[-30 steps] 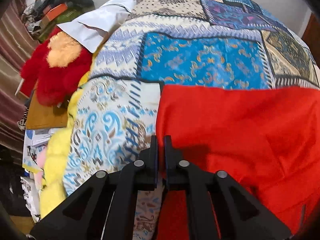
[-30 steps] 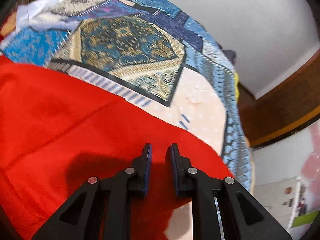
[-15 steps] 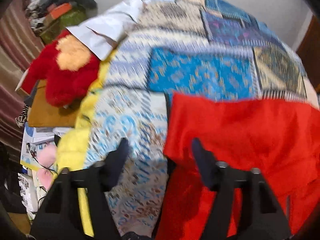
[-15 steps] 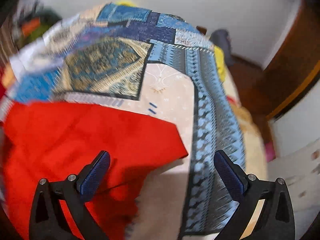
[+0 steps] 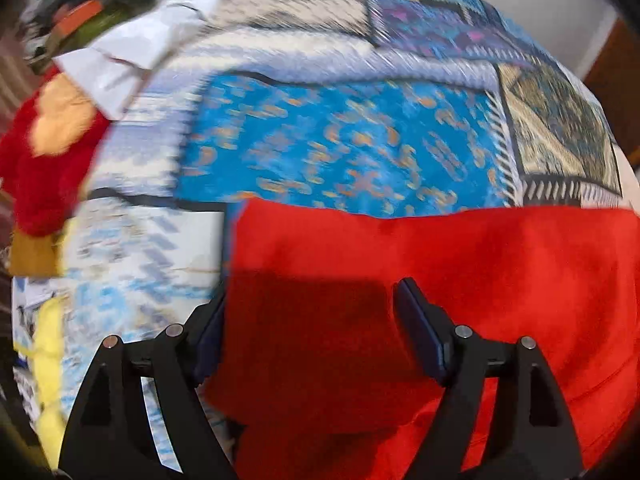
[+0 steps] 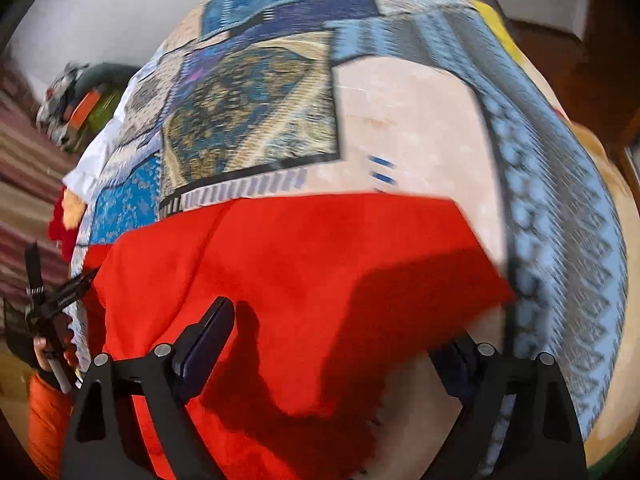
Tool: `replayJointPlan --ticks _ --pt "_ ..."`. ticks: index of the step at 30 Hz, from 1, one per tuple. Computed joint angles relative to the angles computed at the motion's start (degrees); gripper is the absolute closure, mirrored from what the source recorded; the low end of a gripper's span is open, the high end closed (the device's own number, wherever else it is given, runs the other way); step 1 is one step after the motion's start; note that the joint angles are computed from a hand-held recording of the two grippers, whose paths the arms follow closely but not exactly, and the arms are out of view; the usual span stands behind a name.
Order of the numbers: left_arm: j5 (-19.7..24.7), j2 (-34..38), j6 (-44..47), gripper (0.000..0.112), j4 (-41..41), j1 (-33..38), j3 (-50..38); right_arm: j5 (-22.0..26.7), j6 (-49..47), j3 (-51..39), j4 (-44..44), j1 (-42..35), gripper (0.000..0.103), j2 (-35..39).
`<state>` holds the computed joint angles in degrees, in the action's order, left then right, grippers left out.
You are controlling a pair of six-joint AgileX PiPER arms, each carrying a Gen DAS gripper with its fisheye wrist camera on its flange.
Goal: Fold large clothes
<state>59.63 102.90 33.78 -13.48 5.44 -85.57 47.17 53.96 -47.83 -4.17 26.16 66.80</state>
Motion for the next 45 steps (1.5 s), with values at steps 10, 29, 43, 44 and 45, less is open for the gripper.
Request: replayJointPlan --ticks 10,29,43,44,45 --pt "0.0 -4.2 -2.1 0.09 -0.2 -1.1 3.0 2.2 -3.5 -9.1 -1.2 0.1 0.084 7.5" --pt "6.5 15.1 -15.6 0.086 8.6 -3.8 -32.8 14.0 -9.9 -46.5 -16.3 -2.1 0.084 36.0" --pt "-1.5 12.8 -16.3 0.056 12.6 -3.2 -23.7 5.3 -6.7 -27.7 -16.5 -7.8 0.003 23.9" --pt "-1.5 12.0 -16.3 0.056 12.5 -3.2 -23.3 5.7 -6.4 -27.1 -16.6 -7.3 0.003 22.4" --pt "-1.9 10.0 -15.4 0.056 11.8 -2.8 -21.6 6.2 -5.8 -26.7 -16.9 -6.2 0.003 21.0"
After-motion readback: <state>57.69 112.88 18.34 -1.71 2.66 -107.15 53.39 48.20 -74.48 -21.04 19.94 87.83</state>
